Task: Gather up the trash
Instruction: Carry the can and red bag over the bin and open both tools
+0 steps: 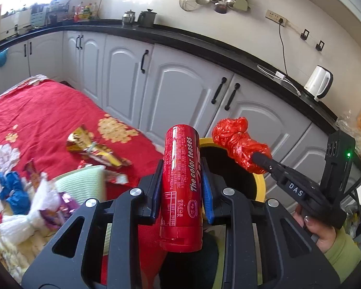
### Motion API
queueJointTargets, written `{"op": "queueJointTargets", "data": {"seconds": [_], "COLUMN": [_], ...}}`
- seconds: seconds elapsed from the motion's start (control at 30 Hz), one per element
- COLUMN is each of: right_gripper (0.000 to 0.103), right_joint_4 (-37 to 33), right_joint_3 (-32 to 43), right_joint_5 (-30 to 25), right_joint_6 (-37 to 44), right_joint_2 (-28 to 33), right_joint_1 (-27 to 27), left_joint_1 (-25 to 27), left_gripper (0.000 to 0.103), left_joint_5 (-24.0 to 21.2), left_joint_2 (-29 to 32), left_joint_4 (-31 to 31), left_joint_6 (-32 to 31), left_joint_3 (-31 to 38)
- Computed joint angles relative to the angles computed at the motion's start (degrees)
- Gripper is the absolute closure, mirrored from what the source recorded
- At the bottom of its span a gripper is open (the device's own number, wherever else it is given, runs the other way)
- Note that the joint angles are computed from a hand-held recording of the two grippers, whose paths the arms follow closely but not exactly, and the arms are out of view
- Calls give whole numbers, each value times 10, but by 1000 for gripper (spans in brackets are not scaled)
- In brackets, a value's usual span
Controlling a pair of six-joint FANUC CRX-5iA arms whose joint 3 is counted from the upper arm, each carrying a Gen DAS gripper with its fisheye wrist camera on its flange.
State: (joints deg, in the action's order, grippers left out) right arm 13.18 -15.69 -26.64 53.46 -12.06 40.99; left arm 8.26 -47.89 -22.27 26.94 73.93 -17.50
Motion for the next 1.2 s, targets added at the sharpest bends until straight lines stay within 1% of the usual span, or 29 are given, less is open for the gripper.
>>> {"op": "queueJointTargets", "data": {"seconds": [0.13, 0.37, 0.57, 0.8, 1.0, 1.2], "right_gripper": [95, 95, 95, 95, 95, 94], "right_joint_4": [-12, -33, -3, -19, -51, -95], "right_joint_3": [-6, -8, -23, -21, -16, -4], "right_joint_5": [0, -10, -20, -29, -41, -57], "right_joint_6": [12, 32, 10, 21, 46, 80], "right_joint_2": [-5, -6, -5, 6, 13, 21], "right_joint_1": [-16, -44, -53, -66, -74, -85], "left_joint_1": [-34, -83, -108, -130, -142, -153], "left_gripper": [82, 82, 82, 82, 82, 82], "left_joint_5": [10, 21, 29, 33, 32, 25], "left_joint_2": [26, 69, 95, 131, 164, 196], "left_joint_4": [-25, -59, -73, -77, -82, -101], "left_joint_6": [31, 65, 80, 91, 103, 120], "left_joint_3": [22, 55, 70, 91, 111, 137]}}
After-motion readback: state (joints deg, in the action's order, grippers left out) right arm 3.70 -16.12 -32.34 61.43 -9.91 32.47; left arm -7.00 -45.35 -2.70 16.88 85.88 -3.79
